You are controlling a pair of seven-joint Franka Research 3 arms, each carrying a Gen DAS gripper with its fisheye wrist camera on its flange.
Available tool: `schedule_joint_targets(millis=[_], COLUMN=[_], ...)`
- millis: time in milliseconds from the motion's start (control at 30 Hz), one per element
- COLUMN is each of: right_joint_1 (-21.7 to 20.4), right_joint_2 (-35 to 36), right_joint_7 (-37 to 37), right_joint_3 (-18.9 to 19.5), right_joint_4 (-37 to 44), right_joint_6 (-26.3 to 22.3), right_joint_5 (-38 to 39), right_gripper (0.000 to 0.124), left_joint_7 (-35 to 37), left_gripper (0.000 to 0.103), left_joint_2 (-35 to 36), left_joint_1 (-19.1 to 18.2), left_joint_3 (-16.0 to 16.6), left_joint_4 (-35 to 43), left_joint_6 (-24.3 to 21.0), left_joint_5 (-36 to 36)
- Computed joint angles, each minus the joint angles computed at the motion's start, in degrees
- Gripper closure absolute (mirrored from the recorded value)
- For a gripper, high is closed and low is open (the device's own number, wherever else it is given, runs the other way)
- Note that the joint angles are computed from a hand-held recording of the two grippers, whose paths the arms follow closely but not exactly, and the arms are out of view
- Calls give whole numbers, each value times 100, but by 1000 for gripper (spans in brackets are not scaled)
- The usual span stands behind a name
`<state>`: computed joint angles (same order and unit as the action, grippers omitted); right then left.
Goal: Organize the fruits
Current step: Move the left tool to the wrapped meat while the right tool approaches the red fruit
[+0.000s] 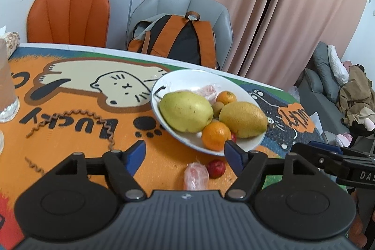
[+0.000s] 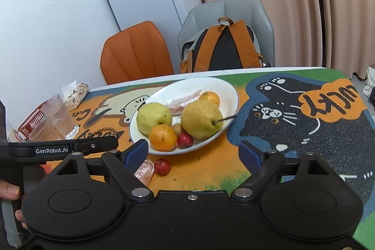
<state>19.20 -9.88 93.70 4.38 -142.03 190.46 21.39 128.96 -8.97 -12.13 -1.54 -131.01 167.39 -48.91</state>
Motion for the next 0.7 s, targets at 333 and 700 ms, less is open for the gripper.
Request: schedule_joint_targets(millis=[333,700], right_joint_1=[-388,-387], right_joint_2=[-240,-420], right_joint_7=[119,310], right_joint_3=[486,479], right_joint_4=[-311,-585], right_joint_6=[-34,-130], right_joint_5=[119,47], right_gripper=[21,21], left_joint_7=[-315,-782], left_gripper=[26,22], left_joint_2=[-176,-154], left_joint_1=[8,-111], left_joint_3=[30,22], left_joint_4=[-348,-568], left_joint_6=[-75,-5], left_joint_5=[369,965])
